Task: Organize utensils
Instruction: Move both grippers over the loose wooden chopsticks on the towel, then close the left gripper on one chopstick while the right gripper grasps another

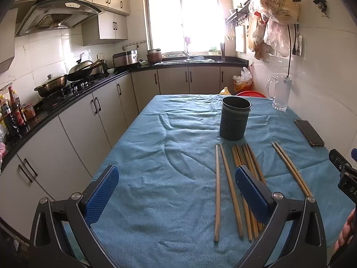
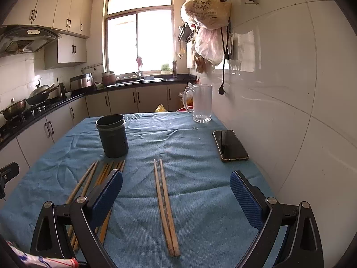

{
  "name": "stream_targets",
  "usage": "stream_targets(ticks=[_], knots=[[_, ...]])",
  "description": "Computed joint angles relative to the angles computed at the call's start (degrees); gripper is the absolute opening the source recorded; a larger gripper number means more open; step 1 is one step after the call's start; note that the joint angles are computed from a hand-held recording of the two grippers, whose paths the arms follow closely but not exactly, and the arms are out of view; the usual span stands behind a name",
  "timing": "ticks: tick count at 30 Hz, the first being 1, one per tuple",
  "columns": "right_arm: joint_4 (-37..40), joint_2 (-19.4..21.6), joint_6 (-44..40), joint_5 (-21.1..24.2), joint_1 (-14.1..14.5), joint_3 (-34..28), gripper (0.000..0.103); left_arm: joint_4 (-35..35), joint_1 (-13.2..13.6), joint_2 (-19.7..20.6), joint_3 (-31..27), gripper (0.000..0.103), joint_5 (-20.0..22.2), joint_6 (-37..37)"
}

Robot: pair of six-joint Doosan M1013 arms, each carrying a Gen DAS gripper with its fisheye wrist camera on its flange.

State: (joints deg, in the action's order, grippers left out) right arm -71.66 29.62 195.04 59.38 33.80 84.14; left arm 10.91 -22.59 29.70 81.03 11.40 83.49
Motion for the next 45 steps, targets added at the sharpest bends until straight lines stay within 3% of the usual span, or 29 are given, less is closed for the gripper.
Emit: stream_targets(ticks=[9,16,26,38,45], knots=[[1.8,0.4,-1.7,0.2,0.0,-0.5,0.099,-1.2,-0.4,0.4,-0.9,0.103,2.6,2.6],[4.4,1.0,-3.2,-0.3,-0.8,-1.0,0.099,-2.4,-0.8,1.9,-3.0,0.103,7.5,5.2],[8.1,2.4,-6.8,-1.7,-1.6,-2.7,0.099,-10.6,-0.1,3.7,-5.7,0.103,12.5,12.3],[10.2,3.9,-10.4,-2.2,-2.3,-4.5,0.099,-11.7,0.0,6.5,-9.3,0.103,17.5,13.2],[14.8,2.7,-18.2,-7.5,-4.9,-4.4,0.099,-21.8,1.6,9.7,-15.9,0.103,23.8,22.6]])
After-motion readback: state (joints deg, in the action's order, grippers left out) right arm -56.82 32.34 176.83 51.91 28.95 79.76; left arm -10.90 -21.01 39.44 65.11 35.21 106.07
